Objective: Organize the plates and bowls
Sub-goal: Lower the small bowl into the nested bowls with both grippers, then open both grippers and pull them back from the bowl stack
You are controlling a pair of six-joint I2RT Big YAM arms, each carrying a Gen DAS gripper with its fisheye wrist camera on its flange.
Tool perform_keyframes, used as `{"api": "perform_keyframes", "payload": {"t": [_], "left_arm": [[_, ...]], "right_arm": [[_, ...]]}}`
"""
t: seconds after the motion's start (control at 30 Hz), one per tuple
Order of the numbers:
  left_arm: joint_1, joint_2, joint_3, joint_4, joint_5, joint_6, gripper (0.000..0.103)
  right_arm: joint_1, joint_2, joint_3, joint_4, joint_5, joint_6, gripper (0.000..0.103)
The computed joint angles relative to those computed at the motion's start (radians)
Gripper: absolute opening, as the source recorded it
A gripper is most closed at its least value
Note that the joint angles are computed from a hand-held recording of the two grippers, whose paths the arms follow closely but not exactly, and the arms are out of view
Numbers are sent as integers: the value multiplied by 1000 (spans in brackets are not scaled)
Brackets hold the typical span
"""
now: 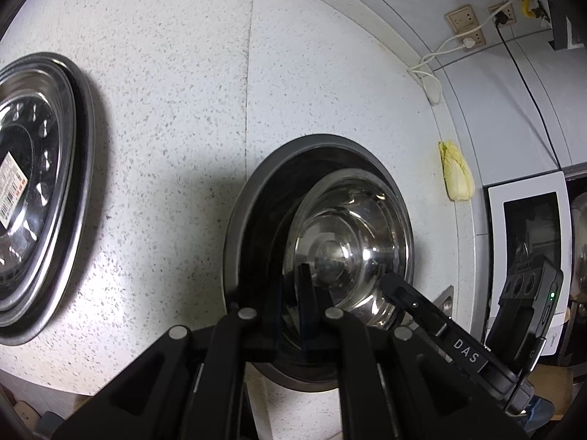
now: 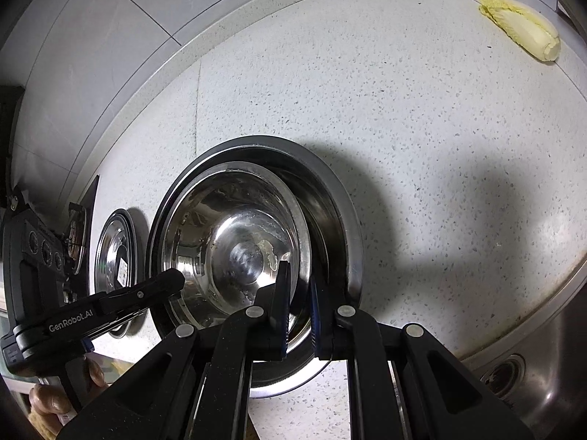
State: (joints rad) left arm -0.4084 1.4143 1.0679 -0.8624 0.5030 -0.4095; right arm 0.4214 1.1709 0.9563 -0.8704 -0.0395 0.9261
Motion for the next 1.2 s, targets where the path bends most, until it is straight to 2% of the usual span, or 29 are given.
{"api": "perform_keyframes", "payload": {"t": [0.33,0.5,0.6,0.67,0.87,0.93,0.97,1.2], "left_arm": [[35,-31,-15,7,-9,32,7],[37,-70,-23,20,-35,62,8],[41,-96,-29,31,-47,81,32],[40,-110,-29,36,-71,91,33],[70,-119,-18,2,-73,114,35],[82,-115,-12,-10,-69,120,44],[89,-114,-11,-14,-64,118,45],[109,-113,-13,-32,-82,139,46]], "right_arm": [[23,3,7,-7,33,16,9],[28,-10,1,10,44,22,25],[39,-14,7,10,68,7,34],[47,-19,11,13,86,0,40],[50,-42,21,6,123,-24,43],[44,-55,19,6,135,-32,51],[41,-61,18,3,142,-37,54],[42,-91,38,-90,269,-102,54]]}}
